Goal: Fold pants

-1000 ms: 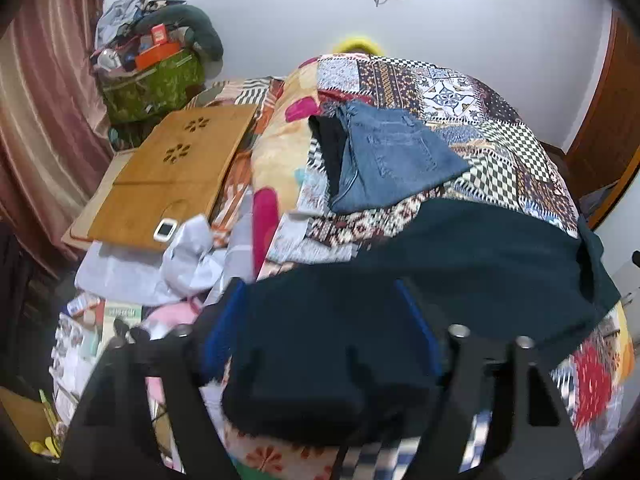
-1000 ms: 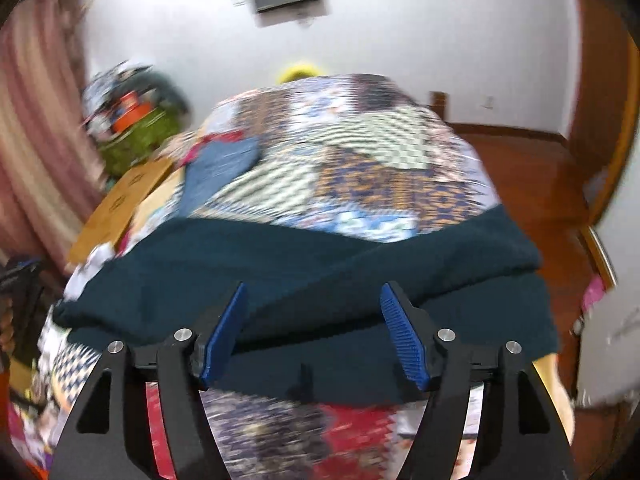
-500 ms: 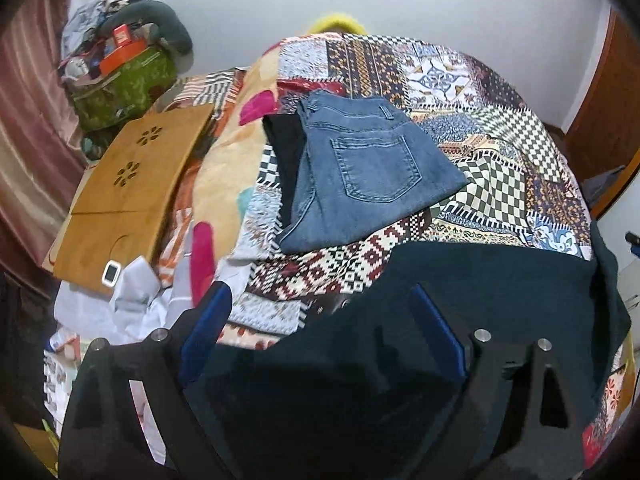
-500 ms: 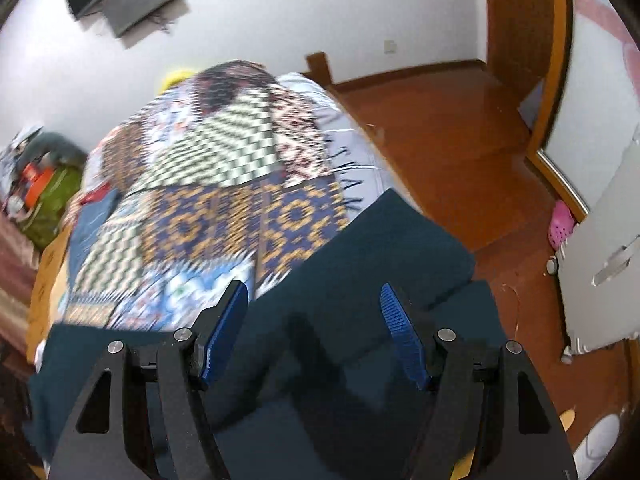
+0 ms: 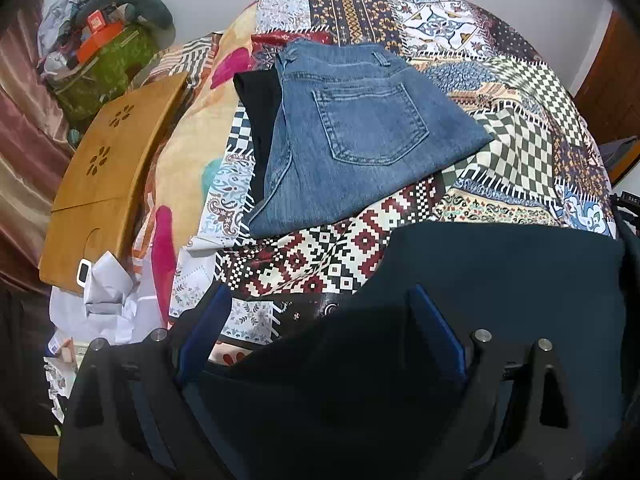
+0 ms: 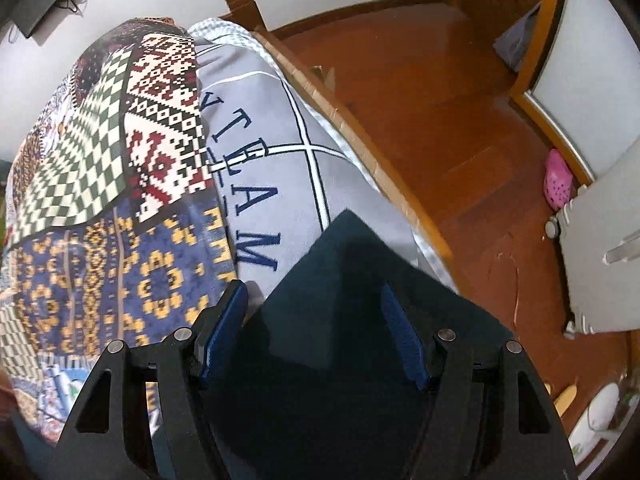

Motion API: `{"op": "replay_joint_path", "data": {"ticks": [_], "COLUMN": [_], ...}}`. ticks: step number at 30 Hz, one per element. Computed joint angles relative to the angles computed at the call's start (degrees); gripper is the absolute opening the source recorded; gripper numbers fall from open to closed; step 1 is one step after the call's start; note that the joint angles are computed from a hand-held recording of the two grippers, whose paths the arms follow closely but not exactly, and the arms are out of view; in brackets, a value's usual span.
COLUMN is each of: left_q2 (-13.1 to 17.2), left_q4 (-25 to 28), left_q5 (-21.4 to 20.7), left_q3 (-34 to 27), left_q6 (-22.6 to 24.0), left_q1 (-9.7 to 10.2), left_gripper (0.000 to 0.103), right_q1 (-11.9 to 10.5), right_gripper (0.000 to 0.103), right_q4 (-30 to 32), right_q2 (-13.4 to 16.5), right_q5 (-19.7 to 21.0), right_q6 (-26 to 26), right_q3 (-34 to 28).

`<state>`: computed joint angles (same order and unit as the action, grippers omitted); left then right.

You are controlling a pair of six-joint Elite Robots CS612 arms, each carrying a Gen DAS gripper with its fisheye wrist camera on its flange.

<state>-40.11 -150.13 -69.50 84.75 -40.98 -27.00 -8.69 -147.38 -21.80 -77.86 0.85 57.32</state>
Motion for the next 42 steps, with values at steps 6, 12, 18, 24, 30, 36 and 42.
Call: {"op": "replay_joint_path", "data": {"ticks": [6, 12, 18, 24, 30, 36, 42], "left_q2": [-0.5, -1.6, -2.6, -2.3, -1.9, -2.6, -4.2], "left_q4": [0.6, 0.1, -1.2, -1.1, -0.5, -1.1, -3.3], "left_q5": [1.3, 0.9, -0.6, -2.6, -2.2, -0.6, 1.5], "left_q3": [0.4, 1.2, 1.7, 0.9, 0.4, 1.7, 4.4], "left_q6": [0.5, 1.1, 2.9, 5.1, 6.4, 4.2, 0.6], "left_q1": [-0.73, -1.75, -3.25, -5.34, -7.32, -7.86, -7.54], "left_gripper": [0.091, 0.091, 0.091, 0.091, 0.091, 0.091, 0.091], "right_q1": [-0.7, -1.8, -3.6, -6.6, -8.3, -9.5, -9.6], "right_gripper": [0.014, 0.009, 0.008, 0.008, 0.008, 0.009, 0.011], "right_q4": [-3.7, -8.5, -16.2, -22.2, -22.4, -20.7, -17.4], "right_q2": [-1.5, -5.0, -10.4, -14.4, -15.7, -16.0, -16.3], "right_q5": [0.2, 1.3, 5.2, 9.9, 10.5, 8.6, 2.6], "right_q6": [-0.6, -1.8, -1.5, -0.6, -1.9, -3.8, -3.9], "right_q3": [3.7, 9.6, 16.7, 20.7, 23.6, 27.6, 30.1]}}
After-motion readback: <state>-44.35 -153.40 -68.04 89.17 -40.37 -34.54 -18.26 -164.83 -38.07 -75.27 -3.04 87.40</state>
